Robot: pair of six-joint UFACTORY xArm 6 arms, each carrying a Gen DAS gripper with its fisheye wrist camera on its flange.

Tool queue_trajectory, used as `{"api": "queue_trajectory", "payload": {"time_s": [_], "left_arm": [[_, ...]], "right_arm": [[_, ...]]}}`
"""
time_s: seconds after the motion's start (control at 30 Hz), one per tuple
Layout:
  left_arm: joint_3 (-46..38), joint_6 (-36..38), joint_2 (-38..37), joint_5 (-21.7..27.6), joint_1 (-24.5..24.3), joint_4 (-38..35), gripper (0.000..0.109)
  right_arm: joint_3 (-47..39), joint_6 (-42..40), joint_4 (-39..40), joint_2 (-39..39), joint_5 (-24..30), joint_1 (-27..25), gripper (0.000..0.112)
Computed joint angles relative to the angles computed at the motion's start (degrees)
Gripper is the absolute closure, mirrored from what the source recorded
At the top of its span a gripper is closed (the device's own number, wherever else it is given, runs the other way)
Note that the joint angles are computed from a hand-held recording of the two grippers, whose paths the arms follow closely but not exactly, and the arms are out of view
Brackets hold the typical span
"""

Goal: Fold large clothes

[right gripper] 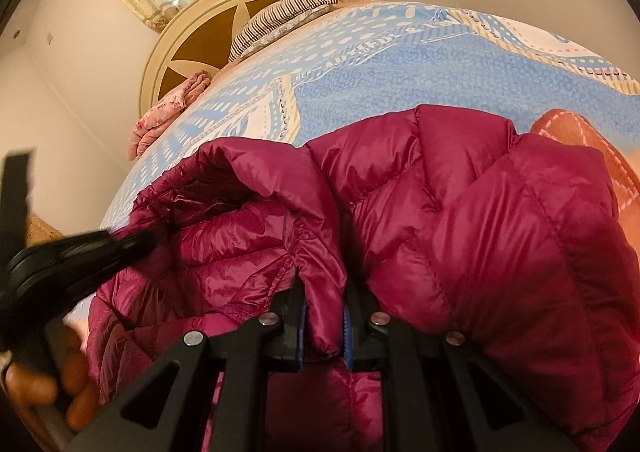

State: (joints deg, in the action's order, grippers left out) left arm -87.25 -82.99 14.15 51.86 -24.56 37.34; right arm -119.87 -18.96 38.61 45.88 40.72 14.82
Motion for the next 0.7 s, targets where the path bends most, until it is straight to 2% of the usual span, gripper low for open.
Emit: {"api": "queue_trajectory", "payload": {"time_s": [0.13,0.33,0.4,0.5,0.6,0.63,0.67,0.7], "left_arm": [[8.74,-6.53,-5.36,-1.90,-2.10,2.12,0.094],[12.32,-10.87,-6.18,-4.33,-2.39,4.18,0.088],[14.67,-14.83,-5.91,-8.11,-1.15,7.22,0.088],[17.22,-21.08,-7.15,-10.91,-0.88,11.41,0.088],[22.19,-30.16,-9.96,-17.90,0.83,17.21,0.088],[23.15,-32.52,-10.49,-19.30,1.23,18.85,0.088],[23.13,-33.06,-10.49,-19.25,1.18,19.30,0.088],[22.73,-32.62,-10.28,-18.58,0.94,19.09,0.088]], "right_arm": [[0.12,-0.03,0.10,-0.07,-0.02,0.04,0.100],[0.02,-0.03,0.06,-0.02,0.00,0.03,0.100],[0.04,-0.13,0.31,-0.03,0.06,0.00,0.100],[-0.56,-0.91,1.33,0.30,0.85,-0.26,0.097],[-0.40,0.61,4.18,-0.81,4.21,-1.68,0.096],[1.32,0.82,5.19,-2.25,3.29,-2.03,0.094],[5.00,0.32,6.78,-5.26,-0.02,-2.16,0.094],[8.69,-0.36,7.02,-8.31,-5.58,-1.69,0.094]]}}
